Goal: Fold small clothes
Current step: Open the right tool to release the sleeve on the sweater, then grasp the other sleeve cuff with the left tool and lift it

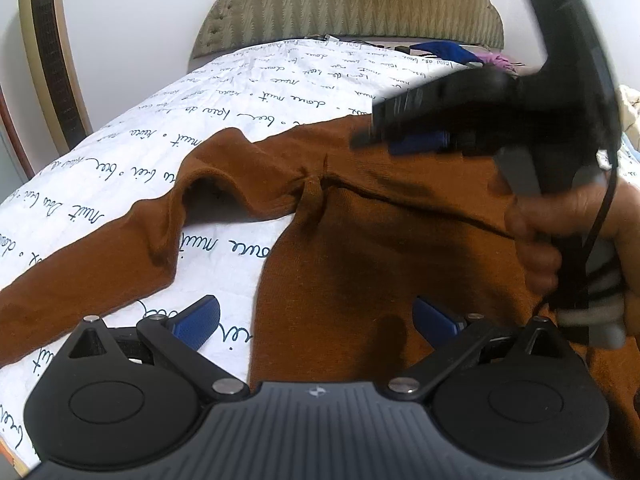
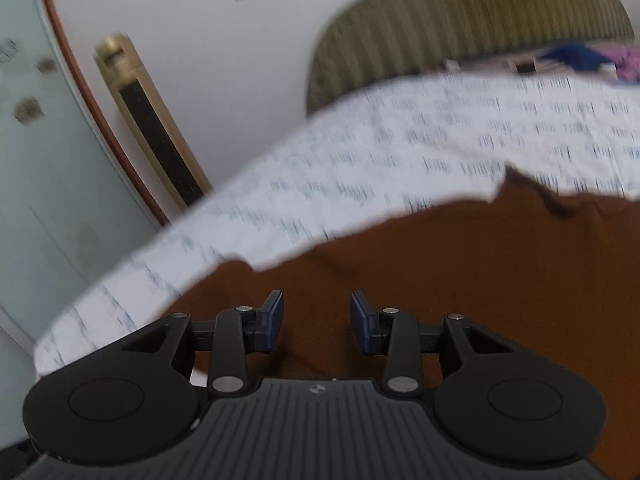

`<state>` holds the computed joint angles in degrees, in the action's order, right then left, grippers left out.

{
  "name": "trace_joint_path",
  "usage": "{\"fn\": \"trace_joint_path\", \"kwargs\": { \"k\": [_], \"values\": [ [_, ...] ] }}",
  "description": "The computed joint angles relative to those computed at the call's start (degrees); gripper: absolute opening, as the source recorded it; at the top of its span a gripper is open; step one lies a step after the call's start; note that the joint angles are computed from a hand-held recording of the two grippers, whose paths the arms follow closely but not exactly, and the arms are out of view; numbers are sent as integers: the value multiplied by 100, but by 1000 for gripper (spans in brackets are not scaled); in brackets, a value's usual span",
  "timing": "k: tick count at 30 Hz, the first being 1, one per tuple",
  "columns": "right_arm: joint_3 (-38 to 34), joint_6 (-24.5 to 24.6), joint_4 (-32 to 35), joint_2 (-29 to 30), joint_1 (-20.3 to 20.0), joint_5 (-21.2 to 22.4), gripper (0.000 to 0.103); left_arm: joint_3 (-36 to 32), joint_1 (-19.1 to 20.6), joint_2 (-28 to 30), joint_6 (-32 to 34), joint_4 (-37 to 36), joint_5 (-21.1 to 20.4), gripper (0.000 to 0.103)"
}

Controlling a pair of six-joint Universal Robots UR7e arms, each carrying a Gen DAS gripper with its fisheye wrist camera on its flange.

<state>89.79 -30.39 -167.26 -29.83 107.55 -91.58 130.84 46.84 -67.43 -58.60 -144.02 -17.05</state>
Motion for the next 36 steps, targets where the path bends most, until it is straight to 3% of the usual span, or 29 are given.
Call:
{"fn": "trace_joint_path", "kwargs": {
  "k": [3, 4, 8, 17, 25, 36],
  "values": [
    [79, -101, -146, 65, 66, -499, 40, -30, -19, -57, -224, 290, 9, 103],
    [177, -122, -248, 15, 57, -450, 40, -40, -25, -79, -310, 394, 16, 103],
    [469, -170, -485, -224, -14, -136, 59, -118, -19, -152, -663, 847, -14, 103],
    [881, -275, -799, -521, -113, -75, 60, -207, -3, -177, -895, 988, -179, 103],
    [1066, -239, -848, -617, -161, -23, 60, -271, -140, -230, -1353, 1591, -85, 103],
    [1246, -281, -923, -681, -114, -17, 63, -296, -297, -594, -2649, 3037, 25, 103]
  ]
}}
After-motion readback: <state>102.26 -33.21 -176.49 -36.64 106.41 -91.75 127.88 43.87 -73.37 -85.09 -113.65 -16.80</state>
